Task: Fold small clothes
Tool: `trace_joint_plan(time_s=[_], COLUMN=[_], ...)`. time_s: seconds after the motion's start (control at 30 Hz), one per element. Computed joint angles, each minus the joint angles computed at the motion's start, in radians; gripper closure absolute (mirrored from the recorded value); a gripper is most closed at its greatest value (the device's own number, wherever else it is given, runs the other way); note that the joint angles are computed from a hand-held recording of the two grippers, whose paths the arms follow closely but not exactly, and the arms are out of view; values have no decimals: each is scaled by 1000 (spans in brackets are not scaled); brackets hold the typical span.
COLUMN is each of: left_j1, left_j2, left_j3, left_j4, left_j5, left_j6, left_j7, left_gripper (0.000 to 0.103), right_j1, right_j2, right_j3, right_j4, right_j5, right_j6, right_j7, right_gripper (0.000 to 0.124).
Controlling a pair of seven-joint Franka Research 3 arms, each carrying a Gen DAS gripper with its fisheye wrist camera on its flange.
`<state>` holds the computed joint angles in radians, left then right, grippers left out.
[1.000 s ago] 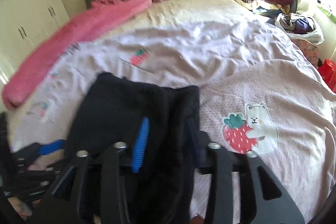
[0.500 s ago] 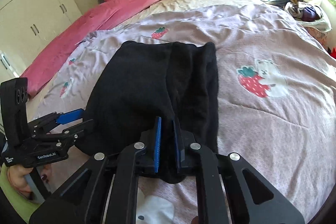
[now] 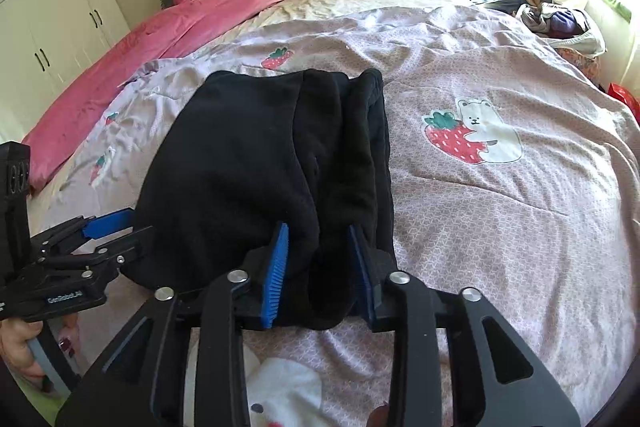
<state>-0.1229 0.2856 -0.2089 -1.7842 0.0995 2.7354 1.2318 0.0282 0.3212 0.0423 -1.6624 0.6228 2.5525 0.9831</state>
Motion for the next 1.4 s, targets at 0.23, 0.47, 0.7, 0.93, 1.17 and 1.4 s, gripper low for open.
trace_joint_plan(time_s=[0.23,0.47,0.7,0.93,1.17,1.4], left_j1=[-1,5,-8,-18,-15,-18], left_j2=[-12,-35,-105,-214,-331,-455], left_j3=[-1,0,22,37,36,32], left_j4=[-11,-30,-92,-200,-321,-464], left_j5=[2,-7,55,144,132,143], left_j6=[1,13,49,97,160,211], left_j7=[3,4,-44,-117,-130,-188], left_gripper=[39,34,10,10,10,10], right_j1=[20,25,18,50,117,189], right_j2=[-23,-57,-154,-276,-408,-506], right_j3=[-13,-14,7,-4,-37,-81], right_j4=[-25,-63,-179,-305,-448,-553], right_j5=[-49,-65,67,200,257,238], right_j6=[22,61,198,308,432,490], right_j7=[32,41,-55,-176,-250,-275], right_gripper=[84,63,27,25,25,25])
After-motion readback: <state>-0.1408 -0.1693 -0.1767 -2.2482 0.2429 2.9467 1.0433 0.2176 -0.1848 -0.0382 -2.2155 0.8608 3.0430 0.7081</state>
